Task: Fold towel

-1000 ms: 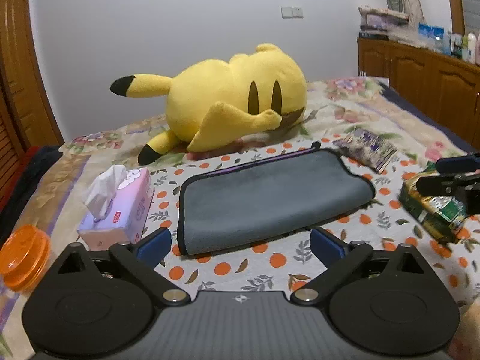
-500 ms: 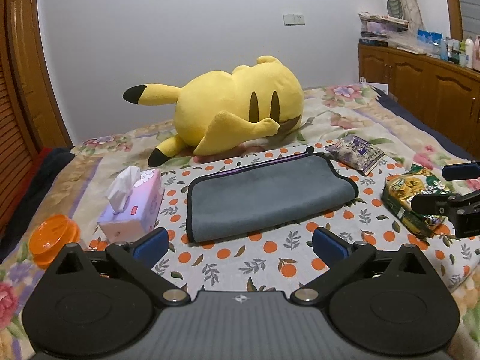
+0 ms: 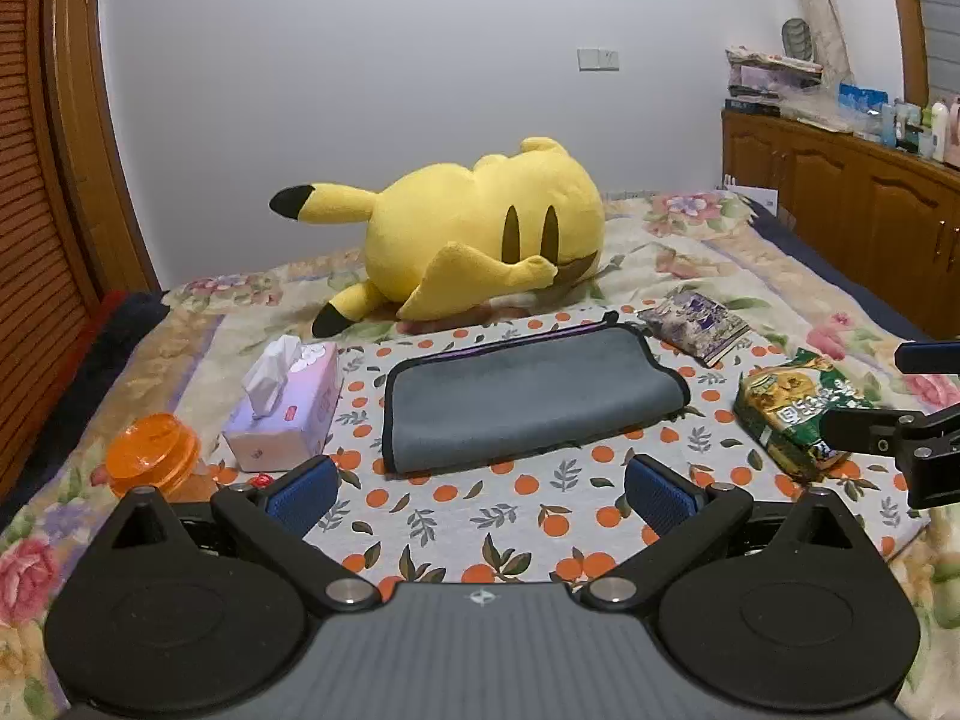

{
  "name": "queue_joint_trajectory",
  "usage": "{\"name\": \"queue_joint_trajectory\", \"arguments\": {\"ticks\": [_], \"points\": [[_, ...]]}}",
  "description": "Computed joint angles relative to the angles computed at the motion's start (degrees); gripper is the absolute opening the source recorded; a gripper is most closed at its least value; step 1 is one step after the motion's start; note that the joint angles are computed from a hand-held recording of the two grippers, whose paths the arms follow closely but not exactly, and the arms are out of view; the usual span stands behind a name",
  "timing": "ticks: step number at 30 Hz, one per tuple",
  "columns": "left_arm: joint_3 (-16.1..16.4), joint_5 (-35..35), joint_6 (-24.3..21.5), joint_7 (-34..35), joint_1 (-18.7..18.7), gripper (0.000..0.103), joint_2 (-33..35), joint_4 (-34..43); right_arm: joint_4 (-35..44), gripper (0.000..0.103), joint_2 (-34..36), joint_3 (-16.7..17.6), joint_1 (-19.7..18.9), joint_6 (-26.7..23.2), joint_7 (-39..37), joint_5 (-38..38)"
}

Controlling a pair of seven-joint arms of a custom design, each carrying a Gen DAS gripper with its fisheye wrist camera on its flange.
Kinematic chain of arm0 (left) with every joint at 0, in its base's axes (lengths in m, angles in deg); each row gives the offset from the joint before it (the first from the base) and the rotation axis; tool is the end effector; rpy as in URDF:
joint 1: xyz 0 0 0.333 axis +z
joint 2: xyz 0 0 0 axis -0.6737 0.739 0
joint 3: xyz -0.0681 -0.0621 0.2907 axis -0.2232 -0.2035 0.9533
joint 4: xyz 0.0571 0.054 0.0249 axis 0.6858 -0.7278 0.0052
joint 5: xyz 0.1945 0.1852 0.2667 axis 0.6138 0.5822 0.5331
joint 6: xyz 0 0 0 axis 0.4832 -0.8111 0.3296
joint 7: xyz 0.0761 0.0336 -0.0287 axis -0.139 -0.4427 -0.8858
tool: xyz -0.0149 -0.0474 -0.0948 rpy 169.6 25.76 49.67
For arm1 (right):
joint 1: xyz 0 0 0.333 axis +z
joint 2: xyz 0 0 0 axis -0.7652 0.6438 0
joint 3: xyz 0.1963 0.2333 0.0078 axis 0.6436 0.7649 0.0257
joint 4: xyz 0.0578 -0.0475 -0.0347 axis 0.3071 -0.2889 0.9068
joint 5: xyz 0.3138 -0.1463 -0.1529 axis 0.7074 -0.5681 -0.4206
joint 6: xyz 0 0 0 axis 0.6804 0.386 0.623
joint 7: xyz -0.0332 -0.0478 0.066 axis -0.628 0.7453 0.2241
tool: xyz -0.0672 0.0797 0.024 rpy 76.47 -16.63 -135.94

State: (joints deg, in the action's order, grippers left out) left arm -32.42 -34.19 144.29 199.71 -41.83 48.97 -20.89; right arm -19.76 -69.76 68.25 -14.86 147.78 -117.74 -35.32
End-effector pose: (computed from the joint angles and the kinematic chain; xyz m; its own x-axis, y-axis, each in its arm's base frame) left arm 0.6496 -0.2293 0.3862 -0.6717 -0.7283 -0.1358 -0.3203 0.4508 -0.8332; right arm 0.5050 0.3685 0.3470 -0.3432 -0.9384 -0.0399 -0.4454 0.2000 -0.8727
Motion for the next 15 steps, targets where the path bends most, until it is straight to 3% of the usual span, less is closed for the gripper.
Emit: {"name": "queue_joint_trajectory", "arguments": {"ticks": [5, 8, 11, 15], "points": [[-4.47, -5.58, 0.00, 5.29, 4.40, 0.103, -2.90, -3.10, -0.37, 0.103, -1.15, 0.77, 1.19, -2.04, 0.47, 0.30], [-5.48, -10.38, -0.03, 9.60, 5.48, 0.103, -4.47, -4.11, -0.61, 0.103, -1.77, 1.31, 1.75, -3.24, 0.71, 0.50], [-4.95, -14.60, -1.16, 12.51, 5.73, 0.103, -6.37, -5.42, -0.55, 0.103, -2.07, 1.80, 2.26, -4.54, 0.47, 0.84], [-1.76, -16.64, -3.61, 11.94, 4.15, 0.103, -8.70, -7.52, -0.59, 0.103, -2.28, 2.31, 3.00, -6.07, 0.93, 0.95]]}}
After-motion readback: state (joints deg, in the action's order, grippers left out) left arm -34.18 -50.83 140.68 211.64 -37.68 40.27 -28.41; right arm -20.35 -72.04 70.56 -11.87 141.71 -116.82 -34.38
